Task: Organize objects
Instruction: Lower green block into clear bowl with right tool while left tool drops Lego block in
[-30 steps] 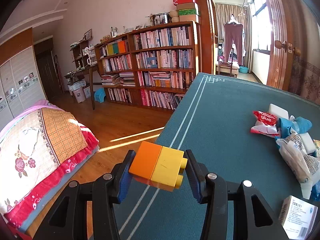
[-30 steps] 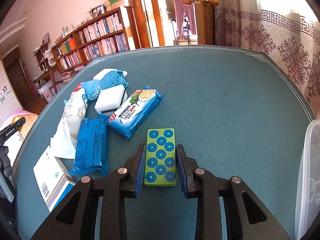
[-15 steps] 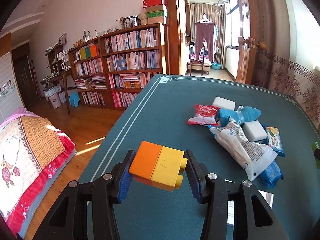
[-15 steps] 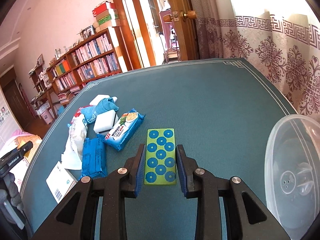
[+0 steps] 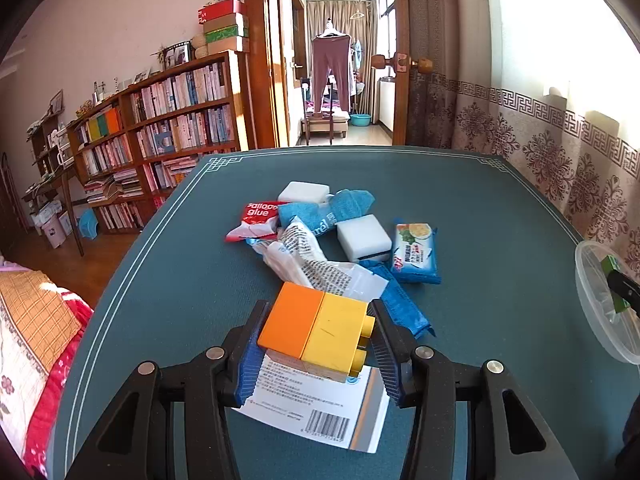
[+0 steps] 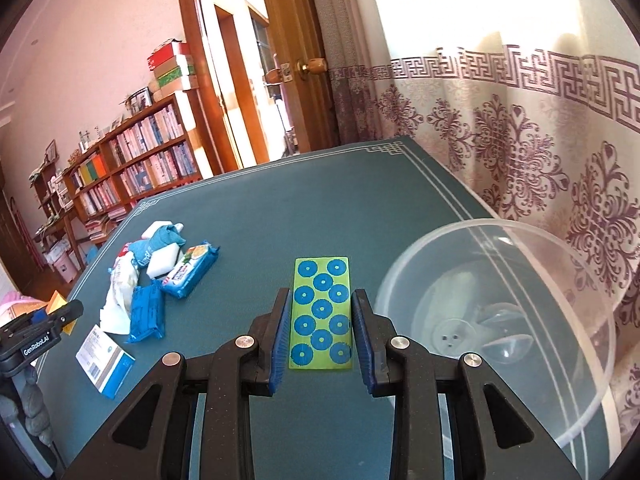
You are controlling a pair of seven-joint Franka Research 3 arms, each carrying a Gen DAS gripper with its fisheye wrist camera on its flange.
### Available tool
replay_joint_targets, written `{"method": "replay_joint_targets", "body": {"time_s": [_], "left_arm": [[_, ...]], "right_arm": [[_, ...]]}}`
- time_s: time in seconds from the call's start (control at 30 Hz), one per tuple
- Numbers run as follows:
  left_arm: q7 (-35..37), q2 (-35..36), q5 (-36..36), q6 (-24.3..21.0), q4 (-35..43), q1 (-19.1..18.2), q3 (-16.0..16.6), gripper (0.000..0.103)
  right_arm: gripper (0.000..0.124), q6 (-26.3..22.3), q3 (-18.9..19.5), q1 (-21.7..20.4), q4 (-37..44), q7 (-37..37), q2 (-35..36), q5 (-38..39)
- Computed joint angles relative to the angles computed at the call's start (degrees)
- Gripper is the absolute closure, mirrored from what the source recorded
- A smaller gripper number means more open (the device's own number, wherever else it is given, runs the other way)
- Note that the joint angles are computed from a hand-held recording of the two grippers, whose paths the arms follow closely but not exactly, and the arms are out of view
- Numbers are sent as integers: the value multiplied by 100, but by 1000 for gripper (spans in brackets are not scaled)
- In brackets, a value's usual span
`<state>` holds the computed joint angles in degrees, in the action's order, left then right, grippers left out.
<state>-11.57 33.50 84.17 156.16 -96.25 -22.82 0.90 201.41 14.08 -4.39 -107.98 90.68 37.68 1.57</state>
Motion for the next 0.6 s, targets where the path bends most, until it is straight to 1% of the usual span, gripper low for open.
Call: {"method": "replay_joint_targets", "body": {"time_s": [0.07, 0.17, 0.3, 0.4, 0.6], "left_arm": [[98, 48, 23, 35, 106, -46, -33, 51], [416, 208, -107, 75, 354, -117, -87, 51], [898, 454, -407, 197, 704, -255, -82, 51], [1259, 658, -652, 288, 986, -401, -42, 51], [2064, 1014, -1270, 483, 1510, -633, 63, 51]], "right_arm": [[93, 63, -255, 129, -112, -1, -78, 244], [93, 33, -448, 138, -172, 50, -118, 487], [93, 19, -750, 269, -203, 24, -120, 843], [93, 19, -858, 276, -263, -17, -130, 1000], [93, -127, -1050, 319, -225, -14, -67, 1373]]}}
